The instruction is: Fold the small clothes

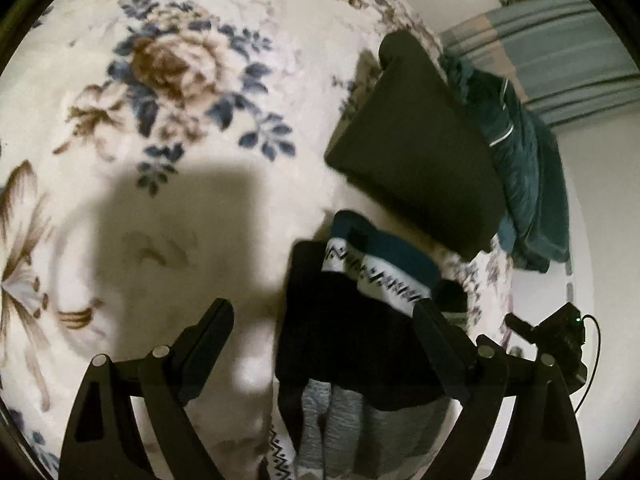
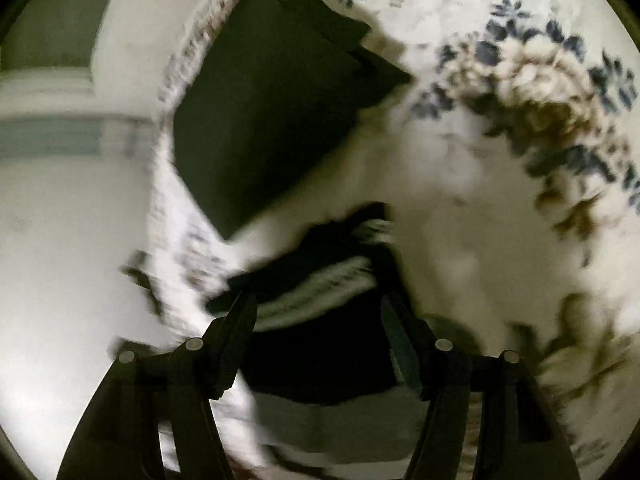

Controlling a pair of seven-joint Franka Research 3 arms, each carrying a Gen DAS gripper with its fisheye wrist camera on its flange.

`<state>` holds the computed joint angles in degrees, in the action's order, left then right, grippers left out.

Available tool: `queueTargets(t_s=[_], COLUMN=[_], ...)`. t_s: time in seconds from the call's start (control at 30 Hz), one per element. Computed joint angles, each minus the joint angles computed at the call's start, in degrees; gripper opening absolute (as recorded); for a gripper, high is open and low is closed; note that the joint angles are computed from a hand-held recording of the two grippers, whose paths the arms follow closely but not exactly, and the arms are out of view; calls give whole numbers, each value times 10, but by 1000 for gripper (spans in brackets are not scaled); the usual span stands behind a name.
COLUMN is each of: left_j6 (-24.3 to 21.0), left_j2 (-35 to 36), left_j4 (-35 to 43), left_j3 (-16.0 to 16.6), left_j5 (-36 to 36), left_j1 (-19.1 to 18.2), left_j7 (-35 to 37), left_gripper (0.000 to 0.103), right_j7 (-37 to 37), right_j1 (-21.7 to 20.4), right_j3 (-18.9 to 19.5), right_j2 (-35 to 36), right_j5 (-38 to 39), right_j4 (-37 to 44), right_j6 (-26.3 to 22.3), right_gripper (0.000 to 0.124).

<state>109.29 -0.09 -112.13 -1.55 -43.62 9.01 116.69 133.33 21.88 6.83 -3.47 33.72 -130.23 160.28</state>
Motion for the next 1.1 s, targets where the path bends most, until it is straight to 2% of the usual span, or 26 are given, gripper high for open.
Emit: queueTargets(t_s=[0.1,0.2,0.23,0.27,0.3,0.33,0.37,0.43,0.5,0.57,0.6,0.63,0.7,0.73,0.77,0.8,0.83,0.87,0.9,0.97,1.03,1.1], left_j6=[18,34,36,33,36,39,34,28,21,3,-21,-40,-50,-50,-51,-55,-64,-73,-84,-112,-131,-157], left_j2=[11,25,30,39,42,43,43,42,62,95,118,130,120,111,89,68,48,29,4,-43,-90,-161], left_j4=[3,12,16,25,29,33,38,46,68,95,116,127,120,114,97,80,62,45,23,-19,-68,-138], left_j3=[-14,-29,-32,-37,-39,-41,-39,-35,-34,-36,-37,-40,-43,-43,-40,-34,-26,-16,-4,25,50,80], left_j5=[18,30,35,42,55,60,38,15,20,30,28,12,-4,-4,-16,-34,-48,-59,-67,-70,-64,-28], left_j1=[-13,-30,-33,-38,-41,-42,-37,-30,-26,-21,-14,-3,13,17,27,36,43,48,54,65,71,84], left_j7=[12,52,60,72,71,72,83,87,69,39,12,-3,-13,-11,3,14,22,27,31,35,26,3], left_gripper=[91,90,70,30,18,15,12,11,10,11,12,13,29,53,66,67,67,68,68,71,72,74], right_j7=[5,-43,-63,-76,-70,-39,-18,63,111,130,123,97,28,9,-21,-41,-59,-78,-106,-154,-189,-220], right_j1=[-2,0,0,1,1,4,4,5,-4,-14,-18,-22,-30,-32,-33,-33,-32,-32,-29,-21,-17,-13], right_j3=[2,4,6,8,6,2,-1,-6,-8,-13,-15,-15,-14,-14,-15,-16,-18,-20,-23,-30,-38,-44], right_j2=[22,55,62,67,66,63,54,36,28,44,52,54,43,34,21,9,-2,-19,-39,-58,-82,-100], right_j5=[-42,-12,8,19,9,-29,-50,-132,-190,-233,-229,-192,-88,-65,-41,-30,-17,-4,20,64,95,126], right_j4=[9,32,39,42,42,42,35,23,20,47,58,58,44,38,30,25,17,5,-12,-26,-41,-55], right_j6=[-7,-5,-5,2,3,5,17,27,18,-51,-77,-83,-79,-79,-84,-95,-102,-109,-112,-132,-187,-225], right_gripper=[67,67,65,46,28,7,7,7,5,2,2,2,3,3,5,8,30,62,71,74,75,75])
